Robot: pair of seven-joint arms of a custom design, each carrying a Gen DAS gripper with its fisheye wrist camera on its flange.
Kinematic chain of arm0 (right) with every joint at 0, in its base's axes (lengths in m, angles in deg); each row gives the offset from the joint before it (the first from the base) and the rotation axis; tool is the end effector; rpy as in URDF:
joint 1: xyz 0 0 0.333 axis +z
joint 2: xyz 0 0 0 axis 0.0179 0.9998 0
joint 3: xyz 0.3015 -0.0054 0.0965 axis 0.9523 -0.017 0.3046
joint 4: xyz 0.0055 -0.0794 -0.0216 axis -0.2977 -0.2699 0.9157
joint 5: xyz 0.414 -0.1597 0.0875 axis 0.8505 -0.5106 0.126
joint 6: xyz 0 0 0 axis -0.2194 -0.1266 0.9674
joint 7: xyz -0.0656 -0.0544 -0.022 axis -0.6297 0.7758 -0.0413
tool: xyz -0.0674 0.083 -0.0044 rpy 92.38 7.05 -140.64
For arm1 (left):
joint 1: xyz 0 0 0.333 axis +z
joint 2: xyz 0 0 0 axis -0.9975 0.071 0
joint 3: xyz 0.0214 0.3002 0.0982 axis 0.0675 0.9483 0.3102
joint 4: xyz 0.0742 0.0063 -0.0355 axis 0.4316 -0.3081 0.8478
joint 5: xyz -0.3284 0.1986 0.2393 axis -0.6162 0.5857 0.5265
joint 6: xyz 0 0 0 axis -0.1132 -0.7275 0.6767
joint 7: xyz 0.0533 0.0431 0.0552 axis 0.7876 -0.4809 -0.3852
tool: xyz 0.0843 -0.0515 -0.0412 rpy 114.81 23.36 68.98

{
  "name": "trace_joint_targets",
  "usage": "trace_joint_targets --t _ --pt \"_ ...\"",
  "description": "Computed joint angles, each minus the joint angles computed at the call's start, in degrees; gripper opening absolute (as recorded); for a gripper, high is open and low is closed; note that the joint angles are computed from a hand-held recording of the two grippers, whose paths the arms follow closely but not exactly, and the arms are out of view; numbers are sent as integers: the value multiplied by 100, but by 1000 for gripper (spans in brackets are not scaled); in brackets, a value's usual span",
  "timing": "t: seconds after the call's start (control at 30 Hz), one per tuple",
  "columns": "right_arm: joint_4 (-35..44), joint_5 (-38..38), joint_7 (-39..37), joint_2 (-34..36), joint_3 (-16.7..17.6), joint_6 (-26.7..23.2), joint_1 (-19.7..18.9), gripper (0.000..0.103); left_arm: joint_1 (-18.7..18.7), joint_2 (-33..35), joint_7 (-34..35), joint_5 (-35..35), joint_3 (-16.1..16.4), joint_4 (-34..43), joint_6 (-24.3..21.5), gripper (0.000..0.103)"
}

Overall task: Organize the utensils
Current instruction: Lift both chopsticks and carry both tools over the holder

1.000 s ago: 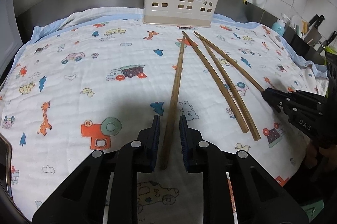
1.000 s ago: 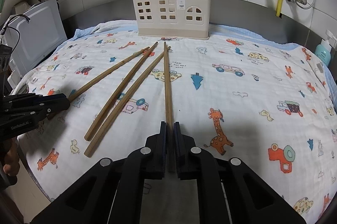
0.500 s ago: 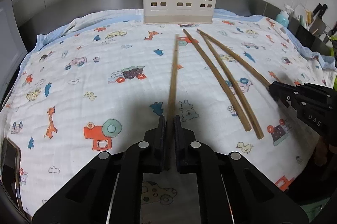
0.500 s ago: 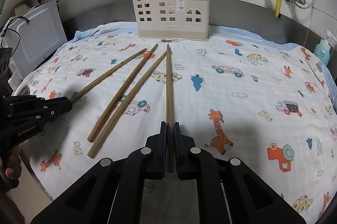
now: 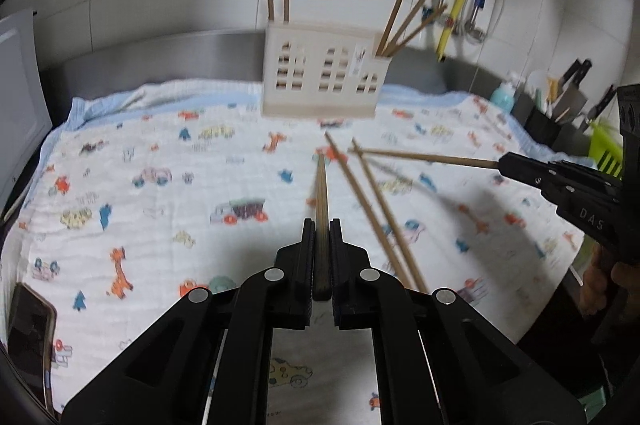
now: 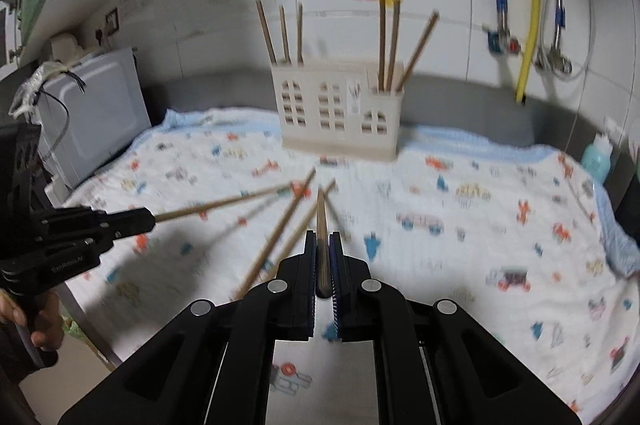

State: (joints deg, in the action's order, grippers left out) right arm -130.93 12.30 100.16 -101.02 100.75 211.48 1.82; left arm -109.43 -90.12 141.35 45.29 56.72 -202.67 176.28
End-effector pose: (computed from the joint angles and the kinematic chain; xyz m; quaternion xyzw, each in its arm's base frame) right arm 0.3971 0.1936 0.4025 -0.6801 0.5617 -0.2700 0.3862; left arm 0.4139 -0.2453 0.3951 -0.5275 0.7222 -0.4058 0.1885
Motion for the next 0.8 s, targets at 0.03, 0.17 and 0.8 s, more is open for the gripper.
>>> trace_joint_targets --t 0.03,0.17,0.8 --pt "9 -10 -12 -54 -46 6 48 6 -39 -28 -8 7 42 -11 49 6" --pt "132 -123 -152 -141 -396 -16 323 6 -160 -124 -14 126 192 -16 162 6" --pt "1549 -797 -729 91 -1329 -846 639 6 -1496 -55 579 154 1746 742 -211 6"
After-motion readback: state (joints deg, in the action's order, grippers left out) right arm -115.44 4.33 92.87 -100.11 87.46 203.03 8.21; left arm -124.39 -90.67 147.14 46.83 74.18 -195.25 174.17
